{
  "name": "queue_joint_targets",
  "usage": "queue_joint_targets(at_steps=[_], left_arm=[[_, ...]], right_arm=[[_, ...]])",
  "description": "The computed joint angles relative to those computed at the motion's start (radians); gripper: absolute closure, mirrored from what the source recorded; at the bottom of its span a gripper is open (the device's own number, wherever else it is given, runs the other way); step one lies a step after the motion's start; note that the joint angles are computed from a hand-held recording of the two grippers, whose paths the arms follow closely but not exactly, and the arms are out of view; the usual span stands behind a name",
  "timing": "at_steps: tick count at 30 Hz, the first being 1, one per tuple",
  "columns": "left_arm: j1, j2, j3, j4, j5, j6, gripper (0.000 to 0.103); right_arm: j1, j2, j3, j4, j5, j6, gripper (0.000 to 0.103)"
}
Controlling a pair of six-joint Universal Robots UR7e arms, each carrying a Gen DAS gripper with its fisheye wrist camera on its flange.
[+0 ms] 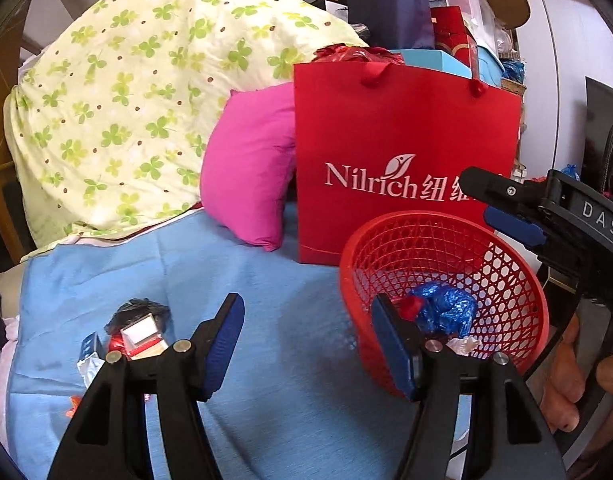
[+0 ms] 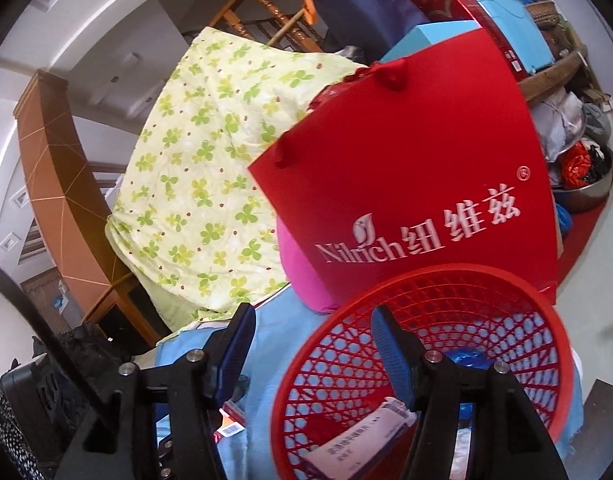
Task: Collect trash
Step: 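Release the medicine box and tissue into the red wastebasket with both tools, then move both tools back toward the remaining trash on the blanket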
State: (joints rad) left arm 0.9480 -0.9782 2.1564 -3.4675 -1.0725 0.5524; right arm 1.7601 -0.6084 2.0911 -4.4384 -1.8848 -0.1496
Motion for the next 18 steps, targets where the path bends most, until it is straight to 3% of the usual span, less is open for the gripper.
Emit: queue_joint_targets(at_steps=[18], left_arm=[[0.043, -0.050, 0.018, -0.009, 0.061, 0.037, 0.036]], right_arm=[[0.085, 0.100, -0.115, 0.032, 0.016, -0.099, 0.038]])
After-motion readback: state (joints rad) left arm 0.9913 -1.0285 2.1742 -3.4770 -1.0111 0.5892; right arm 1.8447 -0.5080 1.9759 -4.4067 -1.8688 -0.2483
